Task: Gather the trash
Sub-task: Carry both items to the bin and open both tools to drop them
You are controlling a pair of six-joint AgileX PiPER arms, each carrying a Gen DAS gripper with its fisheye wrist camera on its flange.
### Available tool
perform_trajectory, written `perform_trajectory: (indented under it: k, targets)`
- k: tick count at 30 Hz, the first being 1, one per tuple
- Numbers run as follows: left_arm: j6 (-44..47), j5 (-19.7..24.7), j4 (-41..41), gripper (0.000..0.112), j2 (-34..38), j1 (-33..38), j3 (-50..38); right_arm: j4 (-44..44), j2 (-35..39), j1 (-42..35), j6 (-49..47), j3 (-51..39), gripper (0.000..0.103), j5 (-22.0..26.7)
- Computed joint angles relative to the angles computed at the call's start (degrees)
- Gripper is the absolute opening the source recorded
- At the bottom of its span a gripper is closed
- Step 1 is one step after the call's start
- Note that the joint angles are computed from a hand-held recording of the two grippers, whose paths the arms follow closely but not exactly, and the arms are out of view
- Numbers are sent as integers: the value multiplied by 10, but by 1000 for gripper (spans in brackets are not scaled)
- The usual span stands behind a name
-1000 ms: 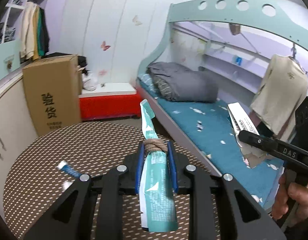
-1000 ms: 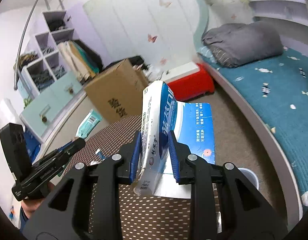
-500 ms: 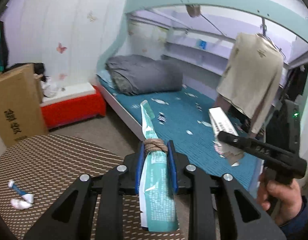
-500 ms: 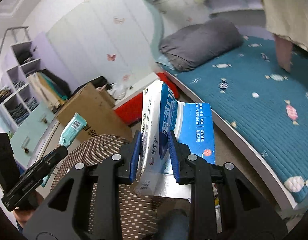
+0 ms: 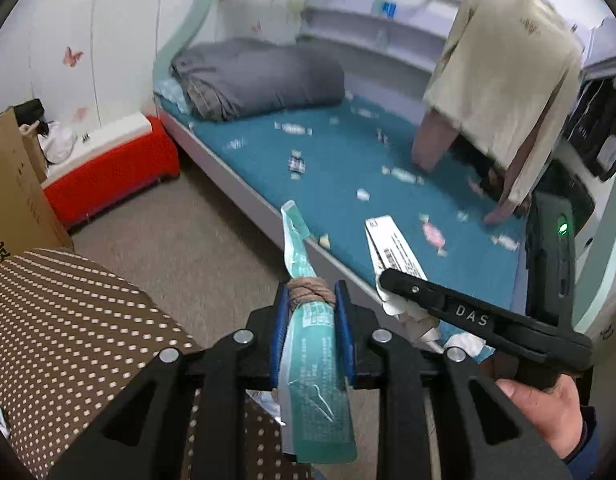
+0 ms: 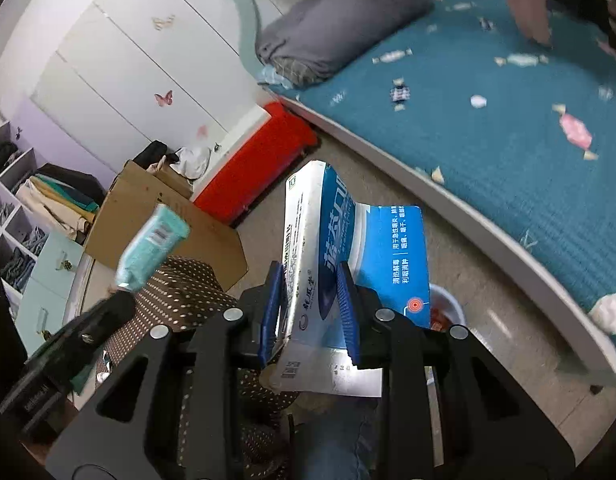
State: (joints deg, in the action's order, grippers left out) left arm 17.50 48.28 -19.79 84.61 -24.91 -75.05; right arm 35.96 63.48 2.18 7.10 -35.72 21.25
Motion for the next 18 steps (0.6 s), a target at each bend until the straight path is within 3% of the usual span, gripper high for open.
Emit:
perform_trajectory:
  k: [4, 8, 10, 11, 12, 15, 17, 18]
  targets:
    - [-21, 5, 30, 22, 63, -20, -33, 184, 69, -31, -184, 7, 27, -10]
    - [-24, 36, 60, 27, 130, -32, -75, 387, 141, -69, -386, 16, 30, 11]
    - [-42, 29, 88, 63, 143, -39, -80, 479, 184, -84, -473, 23, 36, 31]
    - [-53, 19, 100, 83, 139, -40, -74, 510, 200, -91, -504, 26, 57, 40]
    - [-57, 8, 107, 84, 132, -37, -66, 543, 215, -96, -535, 32, 74, 45]
    - [-39, 0, 91, 86, 116, -23, -52, 592, 232, -111, -573, 55, 87, 60]
    - [-39, -13, 91, 87, 98, -19, -36, 576, 215, -101, -548, 64, 97, 40]
    - [-36, -16, 87, 88, 88, -14, -29, 548, 199, -92, -514, 65, 97, 26]
